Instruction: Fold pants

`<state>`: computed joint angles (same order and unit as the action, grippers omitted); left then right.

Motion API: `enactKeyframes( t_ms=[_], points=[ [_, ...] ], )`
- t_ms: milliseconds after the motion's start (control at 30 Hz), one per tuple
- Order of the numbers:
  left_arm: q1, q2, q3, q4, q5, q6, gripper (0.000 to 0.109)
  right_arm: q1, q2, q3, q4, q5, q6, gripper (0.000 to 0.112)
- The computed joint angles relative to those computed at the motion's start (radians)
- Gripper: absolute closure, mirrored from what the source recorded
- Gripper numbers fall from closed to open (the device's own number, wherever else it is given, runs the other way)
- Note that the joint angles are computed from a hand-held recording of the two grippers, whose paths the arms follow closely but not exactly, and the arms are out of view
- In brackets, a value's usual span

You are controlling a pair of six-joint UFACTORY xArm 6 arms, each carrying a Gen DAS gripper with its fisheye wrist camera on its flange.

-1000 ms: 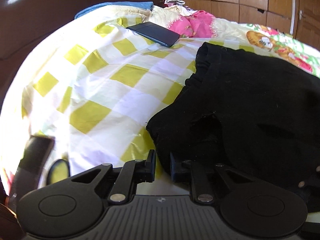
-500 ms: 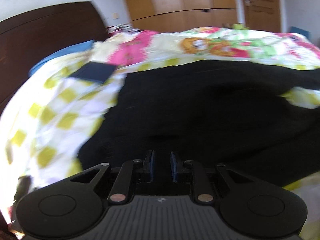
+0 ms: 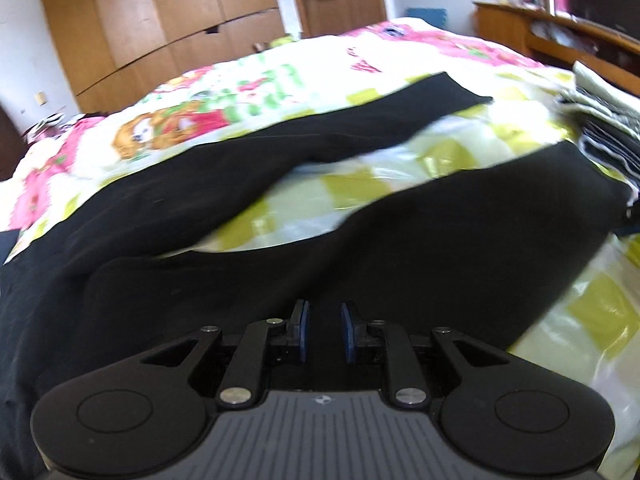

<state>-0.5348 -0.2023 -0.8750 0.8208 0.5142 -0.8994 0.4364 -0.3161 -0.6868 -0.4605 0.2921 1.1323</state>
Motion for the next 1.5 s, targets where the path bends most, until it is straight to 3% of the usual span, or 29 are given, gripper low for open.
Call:
enactKeyframes(
  t_ms=[233, 467, 533, 733, 767, 833, 933, 1067, 1133, 1200, 1267, 1367, 1433, 1500],
  points=[
    [-0.040, 0.066, -0.044, -0.051, -0.020, 0.014, 0.073, -0.017, -0.047, 0.025, -0.076, 0.023, 0.087, 0.085],
    [-0.058, 0.067, -0.043, -0.070, -0.029, 0.004, 0.071, -0.008, -0.029, 0.008, -0.068, 0.040, 0.087, 0.076],
    [-0.057, 0.063, -0.039, -0.081, -0.038, 0.005, 0.070, -0.013, -0.011, 0.002, -0.052, 0.016, 0.089, 0.068],
    [-0.061, 0.055, -0.034, -0.095, -0.034, 0.006, 0.070, -0.044, 0.088, -0.032, 0.011, -0.114, 0.121, 0.065],
    [-0.062, 0.052, -0.032, -0.096, -0.034, 0.008, 0.070, -0.049, 0.102, -0.037, 0.004, -0.131, 0.133, 0.068],
    [-0.062, 0.048, -0.027, -0.094, -0.033, 0.006, 0.070, -0.053, 0.104, -0.035, 0.027, -0.137, 0.129, 0.103],
    [-0.060, 0.044, -0.022, -0.107, -0.039, 0.019, 0.070, -0.066, 0.063, 0.023, 0.167, -0.209, 0.043, 0.108],
    [-0.050, 0.029, -0.004, -0.090, -0.072, 0.006, 0.070, -0.089, -0.025, 0.056, 0.060, -0.149, 0.093, 0.108],
    [-0.045, 0.024, 0.006, -0.081, -0.084, -0.003, 0.069, -0.067, -0.015, 0.016, 0.104, -0.021, -0.025, 0.101],
    [-0.035, 0.022, 0.019, -0.116, -0.096, 0.021, 0.069, -0.058, -0.022, -0.006, 0.110, 0.065, -0.046, 0.100],
    [-0.021, -0.001, 0.042, -0.119, -0.096, 0.028, 0.069, -0.043, -0.057, -0.027, -0.042, 0.126, 0.036, 0.098],
    [0.035, -0.086, 0.114, -0.105, -0.123, 0.052, 0.069, 0.031, -0.065, -0.132, -0.322, 0.315, 0.111, 0.091],
    [0.101, -0.154, 0.166, -0.108, -0.148, 0.093, 0.069, 0.055, -0.004, -0.213, -0.349, 0.293, -0.017, 0.088],
    [0.193, -0.210, 0.208, -0.107, -0.185, 0.144, 0.069, 0.064, 0.134, -0.334, -0.230, 0.188, -0.226, 0.081]
  ],
)
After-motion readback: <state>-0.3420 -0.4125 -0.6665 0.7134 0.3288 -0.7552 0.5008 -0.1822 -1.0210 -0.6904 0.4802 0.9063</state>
